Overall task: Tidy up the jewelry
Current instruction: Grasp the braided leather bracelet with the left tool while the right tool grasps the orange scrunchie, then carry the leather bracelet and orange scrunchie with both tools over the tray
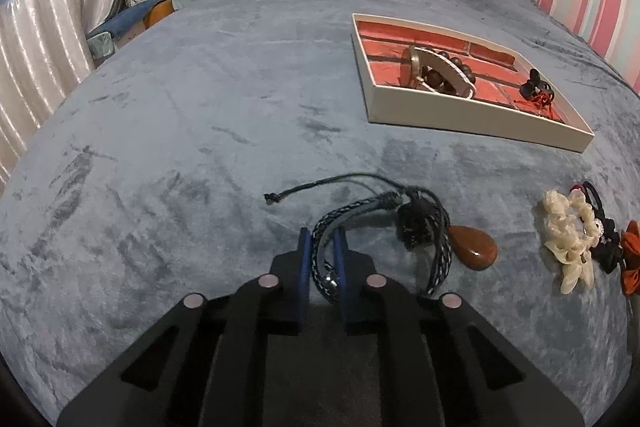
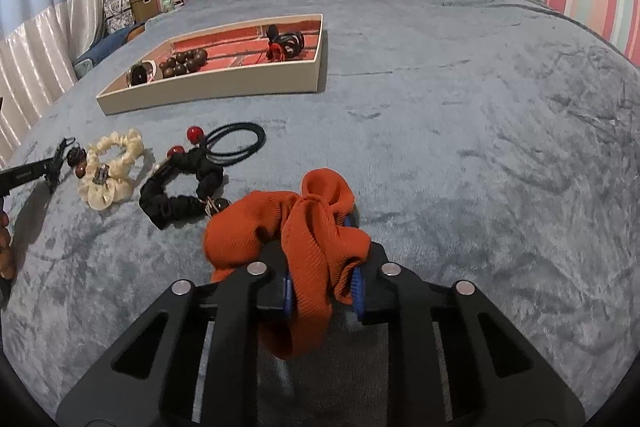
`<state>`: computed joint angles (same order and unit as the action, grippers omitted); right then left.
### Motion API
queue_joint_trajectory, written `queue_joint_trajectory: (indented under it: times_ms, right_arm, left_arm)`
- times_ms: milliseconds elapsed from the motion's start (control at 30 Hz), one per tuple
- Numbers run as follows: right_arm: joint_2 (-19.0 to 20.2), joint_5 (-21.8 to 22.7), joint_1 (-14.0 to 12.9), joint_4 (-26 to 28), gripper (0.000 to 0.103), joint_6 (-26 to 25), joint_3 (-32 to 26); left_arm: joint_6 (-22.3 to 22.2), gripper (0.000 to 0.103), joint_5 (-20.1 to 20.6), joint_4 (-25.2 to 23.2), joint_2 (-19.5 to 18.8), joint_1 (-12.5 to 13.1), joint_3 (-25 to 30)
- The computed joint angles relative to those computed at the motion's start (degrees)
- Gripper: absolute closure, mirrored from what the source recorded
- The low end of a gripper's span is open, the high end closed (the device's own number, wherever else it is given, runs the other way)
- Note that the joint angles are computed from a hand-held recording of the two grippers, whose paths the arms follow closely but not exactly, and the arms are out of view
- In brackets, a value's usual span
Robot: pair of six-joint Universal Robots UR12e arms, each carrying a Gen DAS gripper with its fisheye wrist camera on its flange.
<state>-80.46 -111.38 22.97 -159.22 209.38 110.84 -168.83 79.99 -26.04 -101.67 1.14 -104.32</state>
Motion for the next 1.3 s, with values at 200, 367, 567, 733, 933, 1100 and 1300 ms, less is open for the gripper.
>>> queue_joint_trajectory:
  times_ms: [200,367,567,733,933,1100,1300]
  right_arm:
    - [0.3,-1.4,0.1,-1.6,0.083,-1.3,-0.7]
    - [0.7,-1.7,-0.3,-3.4,0.083,-2.4,-1.6]
    - [2.0,-1.5,-0.9,-5.2,0.083,-4.5,-4.1]
    - [4.0,-1.3,-1.6,-6.4,0.083,-7.8,-8.2]
    - [7.7,1.8,-3.3,-5.5,0.083,-9.4,-14.7]
    - [11.8,2.5,-3.8,-1.4,0.083,-10.7,-20.9]
    - [15.6,3.0,-4.8,2.4,0.083,-10.3,-25.7]
  left_arm:
    - [0.1,0.095,-0.5,1.1,0.4,0.0,-0.3]
    - [0.0,0.095,-1.1,2.6,0.8,0.1,-0.6]
    - [-0.4,0.095,-2.0,4.0,1.1,-0.2,0.2]
    - [0.0,0.095,-2.3,5.3,-0.2,-1.3,3.0]
    - [-1.2,0.095,-3.9,3.9,-3.5,-3.2,9.3]
    - [-2.1,0.095,-2.6,0.3,-8.4,-5.7,16.6]
    - [-3.4,0.095,1.2,-4.7,-13.9,-7.9,23.9]
